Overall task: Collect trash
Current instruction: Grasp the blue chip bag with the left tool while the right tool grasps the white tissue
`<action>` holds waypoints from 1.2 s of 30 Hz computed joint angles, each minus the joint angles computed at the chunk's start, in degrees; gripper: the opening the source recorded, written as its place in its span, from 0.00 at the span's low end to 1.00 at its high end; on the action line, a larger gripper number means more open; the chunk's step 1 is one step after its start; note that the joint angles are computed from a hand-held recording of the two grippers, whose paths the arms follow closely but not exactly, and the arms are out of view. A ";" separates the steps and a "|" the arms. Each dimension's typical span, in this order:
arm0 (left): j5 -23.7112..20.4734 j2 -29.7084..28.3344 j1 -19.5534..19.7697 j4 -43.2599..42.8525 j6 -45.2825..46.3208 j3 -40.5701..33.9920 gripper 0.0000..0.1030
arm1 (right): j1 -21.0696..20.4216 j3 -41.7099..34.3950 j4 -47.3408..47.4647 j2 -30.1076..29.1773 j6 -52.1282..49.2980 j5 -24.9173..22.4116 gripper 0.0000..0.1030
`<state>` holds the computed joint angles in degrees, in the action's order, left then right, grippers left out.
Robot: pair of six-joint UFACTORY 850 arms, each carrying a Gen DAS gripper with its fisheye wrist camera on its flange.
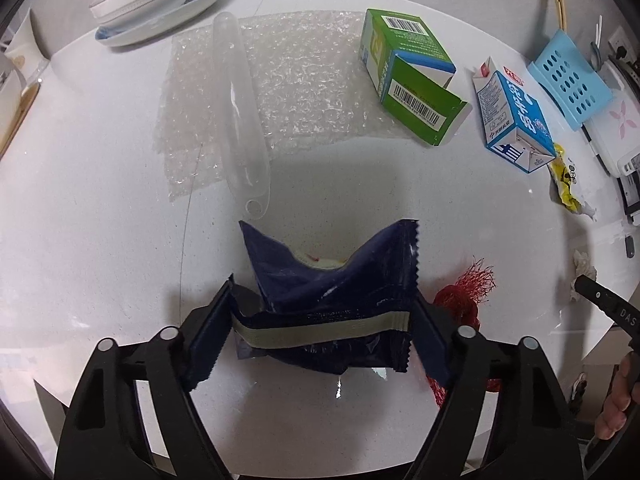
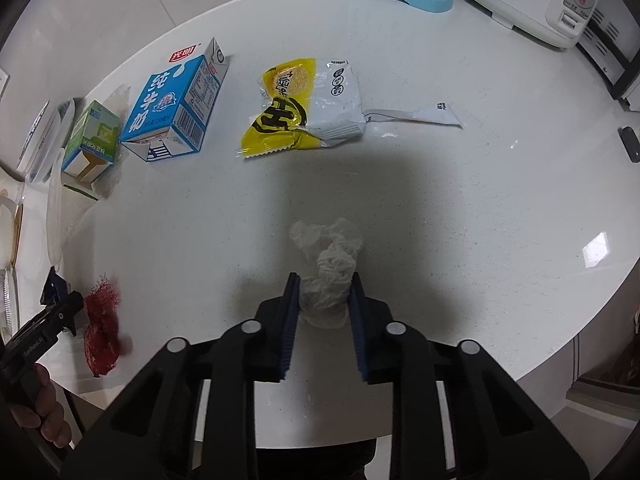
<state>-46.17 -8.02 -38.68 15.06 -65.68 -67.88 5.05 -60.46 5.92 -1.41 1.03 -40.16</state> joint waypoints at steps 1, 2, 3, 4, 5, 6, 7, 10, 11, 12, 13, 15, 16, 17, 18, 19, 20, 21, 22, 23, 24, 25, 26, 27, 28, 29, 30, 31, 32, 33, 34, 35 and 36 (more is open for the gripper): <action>0.11 0.02 0.03 -0.13 0.20 -0.05 0.71 | -0.13 -0.05 0.13 -0.04 -0.12 -0.02 0.19; -0.21 -0.01 0.06 -0.06 0.37 -0.16 0.69 | -0.30 -0.10 0.49 -0.06 -0.30 -0.11 0.17; -0.53 0.20 0.20 -0.15 0.85 -0.13 0.68 | -0.44 -0.12 0.98 -0.02 -0.55 -0.22 0.16; -0.62 0.18 0.17 -0.26 1.30 -0.23 0.65 | -0.45 -0.10 1.11 0.08 -0.54 -0.35 0.16; -0.90 0.15 0.08 -0.19 1.57 -0.31 0.61 | -0.45 -0.17 0.86 0.02 -0.51 -0.51 0.15; -1.32 0.07 -0.02 0.04 1.64 -0.43 0.60 | -0.40 -0.21 0.52 -0.01 -0.44 -0.60 0.14; -1.68 -0.11 -0.21 0.26 1.75 -0.62 0.59 | -0.32 -0.18 0.12 0.01 -0.34 -0.63 0.14; -2.99 -0.54 -0.80 1.32 2.11 -1.11 0.55 | -0.09 -0.17 -0.67 -0.20 0.05 -0.53 0.12; -3.11 -0.64 -0.94 1.47 2.15 -1.22 0.52 | -0.06 -0.13 -0.84 -0.22 0.27 -0.47 0.12; -3.26 -0.72 -1.00 1.56 2.17 -1.32 0.52 | -0.01 -0.11 -1.07 -0.21 0.54 -0.42 0.12; -3.39 -0.82 -1.06 1.61 2.18 -1.45 0.51 | 0.07 -0.09 -1.17 -0.18 0.74 -0.42 0.12; -3.61 -0.72 -1.17 1.74 2.16 -1.35 0.48 | 0.33 -0.23 -1.19 -0.38 0.89 -0.24 0.11; -3.61 -0.78 -1.18 1.67 2.36 -1.45 0.46 | 0.39 -0.29 -1.07 -0.43 0.90 -0.22 0.11; -3.23 -0.66 -1.06 1.32 2.60 -1.37 0.45 | 0.35 -0.32 -0.79 -0.42 0.81 -0.13 0.11; -3.07 -0.43 -1.06 1.13 2.74 -1.11 0.45 | 0.24 -0.31 -0.43 -0.34 0.55 -0.04 0.11; -3.14 -0.35 -1.10 1.01 2.86 -1.09 0.45 | 0.09 -0.19 -0.08 -0.16 0.23 0.02 0.11; -3.31 -0.35 -1.15 1.09 2.80 -1.15 0.44 | 0.05 -0.13 0.08 -0.01 0.13 0.13 0.11; -3.42 -0.35 -1.22 1.26 2.72 -1.25 0.44 | 0.10 -0.04 0.01 0.15 0.28 0.27 0.11; -3.48 -0.32 -1.29 1.39 2.74 -1.32 0.44 | 0.11 0.02 0.14 0.27 0.23 0.35 0.11; -3.66 -0.26 -1.40 1.77 2.50 -1.41 0.44 | 0.10 0.07 0.33 0.37 0.14 0.38 0.11; -3.91 -0.18 -1.46 2.06 2.33 -1.46 0.44 | 0.15 0.10 0.29 0.45 0.28 0.42 0.11; -3.95 -0.08 -1.51 2.15 2.27 -1.48 0.44 | 0.26 0.11 0.23 0.53 0.46 0.49 0.11; -3.86 0.05 -1.51 2.08 2.27 -1.45 0.44 | 0.22 0.13 0.31 0.63 0.40 0.47 0.11; -3.95 0.13 -1.52 2.02 2.23 -1.49 0.44 | 0.25 0.22 0.34 0.77 0.36 0.47 0.11; -4.04 0.19 -1.55 1.94 2.41 -1.58 0.43 | 0.33 0.27 0.23 0.91 0.40 0.51 0.11; -4.08 0.20 -1.56 1.98 2.57 -1.75 0.43 | 0.00 0.48 0.40 1.28 -0.11 0.41 0.11; -4.18 0.21 -1.60 2.18 2.57 -1.94 0.43 | 0.01 0.50 0.47 1.37 -0.11 0.39 0.11; -4.24 0.32 -1.64 2.30 2.55 -2.04 0.43 | 0.01 0.55 0.60 1.51 -0.15 0.45 0.11; -4.18 0.33 -1.60 2.30 2.61 -2.16 0.43 | 0.15 0.49 0.57 1.53 0.00 0.53 0.11; -4.19 0.42 -1.65 2.44 2.42 -2.23 0.43 | 0.12 0.59 0.73 1.74 -0.15 0.60 0.11; -4.25 0.54 -1.71 2.68 2.22 -2.31 0.43 | 0.00 0.76 0.83 2.05 -0.32 0.59 0.11; -4.22 0.65 -1.72 2.75 2.12 -2.34 0.43 | -0.03 0.88 1.04 2.31 -0.54 0.58 0.11; -4.24 0.81 -1.77 2.89 2.00 -2.41 0.42 | 0.02 0.97 1.09 2.57 -0.64 0.65 0.11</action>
